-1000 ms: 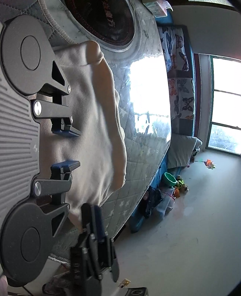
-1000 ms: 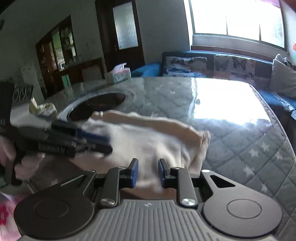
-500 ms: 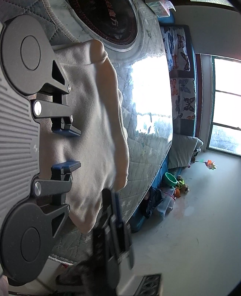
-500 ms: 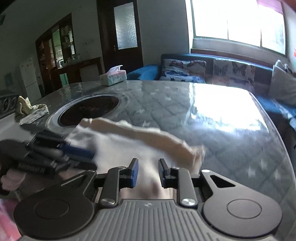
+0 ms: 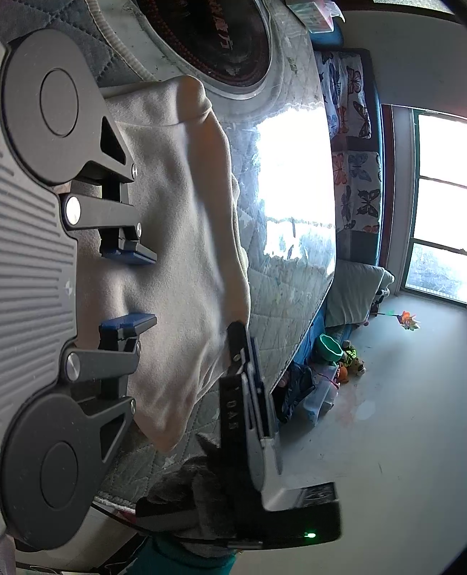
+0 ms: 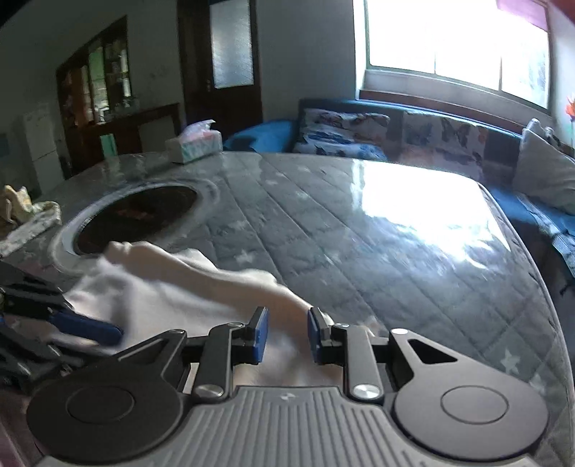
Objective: Fold clothes
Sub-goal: 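Press and smooth the folded cream sweatshirt flat with both open grippers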
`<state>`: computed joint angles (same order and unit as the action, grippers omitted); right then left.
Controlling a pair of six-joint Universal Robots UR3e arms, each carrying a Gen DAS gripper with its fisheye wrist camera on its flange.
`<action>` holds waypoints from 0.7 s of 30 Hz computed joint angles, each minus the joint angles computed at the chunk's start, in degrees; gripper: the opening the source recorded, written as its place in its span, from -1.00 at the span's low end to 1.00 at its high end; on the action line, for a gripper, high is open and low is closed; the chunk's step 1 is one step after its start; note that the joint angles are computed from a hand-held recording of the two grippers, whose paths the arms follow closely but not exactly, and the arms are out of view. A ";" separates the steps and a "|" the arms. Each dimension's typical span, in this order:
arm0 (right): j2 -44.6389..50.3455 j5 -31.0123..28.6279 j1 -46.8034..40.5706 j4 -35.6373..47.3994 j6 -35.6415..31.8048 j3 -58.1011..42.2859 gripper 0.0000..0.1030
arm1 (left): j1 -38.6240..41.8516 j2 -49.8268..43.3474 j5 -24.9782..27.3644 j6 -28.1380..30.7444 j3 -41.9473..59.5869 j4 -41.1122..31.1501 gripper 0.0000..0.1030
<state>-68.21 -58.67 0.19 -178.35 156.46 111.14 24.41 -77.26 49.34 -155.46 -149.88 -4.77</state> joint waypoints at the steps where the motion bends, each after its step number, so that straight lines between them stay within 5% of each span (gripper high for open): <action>1: 0.80 -0.20 0.72 0.66 0.09 -1.45 -0.56 | -0.01 0.00 0.02 -0.09 -0.17 0.26 -0.36; 21: 10.15 -5.50 9.95 12.21 -0.77 -19.10 -0.66 | 0.31 1.72 -0.84 -0.89 -1.27 -0.21 -0.31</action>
<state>-58.06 -64.17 10.14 -166.13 155.69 92.04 24.72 -75.54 48.50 -156.35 -151.15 -4.97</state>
